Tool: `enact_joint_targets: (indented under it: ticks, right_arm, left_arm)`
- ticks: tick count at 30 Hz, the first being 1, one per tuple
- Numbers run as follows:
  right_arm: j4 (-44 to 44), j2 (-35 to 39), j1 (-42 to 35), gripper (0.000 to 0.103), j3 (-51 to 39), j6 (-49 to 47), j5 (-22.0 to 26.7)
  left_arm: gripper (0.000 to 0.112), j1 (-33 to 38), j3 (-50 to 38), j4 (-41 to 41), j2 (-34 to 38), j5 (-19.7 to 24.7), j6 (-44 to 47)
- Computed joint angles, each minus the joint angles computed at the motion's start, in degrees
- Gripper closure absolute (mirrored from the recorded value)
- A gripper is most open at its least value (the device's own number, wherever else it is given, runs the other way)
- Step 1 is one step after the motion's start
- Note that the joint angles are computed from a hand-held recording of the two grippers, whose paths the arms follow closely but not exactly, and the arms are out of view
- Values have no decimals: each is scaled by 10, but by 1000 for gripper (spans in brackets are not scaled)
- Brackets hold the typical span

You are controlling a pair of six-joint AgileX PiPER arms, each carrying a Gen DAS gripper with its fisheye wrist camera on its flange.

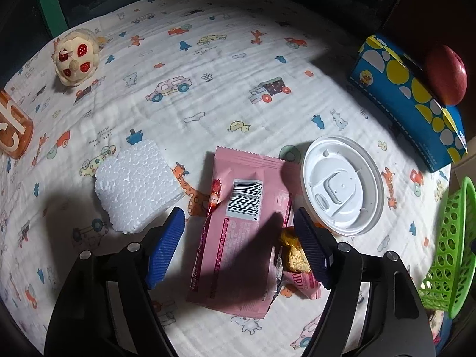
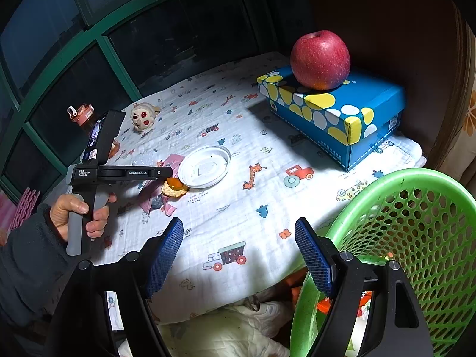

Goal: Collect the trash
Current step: 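Grasp the pink snack wrapper with the left tool and lift it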

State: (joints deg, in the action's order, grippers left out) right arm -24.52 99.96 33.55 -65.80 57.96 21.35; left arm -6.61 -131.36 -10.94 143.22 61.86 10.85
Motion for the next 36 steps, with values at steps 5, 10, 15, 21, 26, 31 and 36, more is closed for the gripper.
enact_joint_targets:
  ticks: [5,10,15,21,26,31,36]
  right_arm:
    - [9,3,-1,29,-3,-8,1]
    - [17,13,-2,29,-13,-19,4]
    - [27,23,0,29,-24,-30,4]
    - [40,43,7,29,-46,-43,4]
    - [69,71,14,29,-76,-76,4]
    - [122,121,23,29,-135,-139,15]
    - [176,188,29,32,-222,-206,37]
  left_arm:
    - [37,-6,4,6,0,-7,11]
    - [41,-4,-32,4,24,15,5]
    - [63,-5,5,6,6,-6,22]
    - [70,12,66,-17,-35,-39,33]
    - [72,29,148,-37,-92,-80,48]
    - [72,60,216,-69,-146,-108,72]
    - [72,101,254,-100,-182,-117,97]
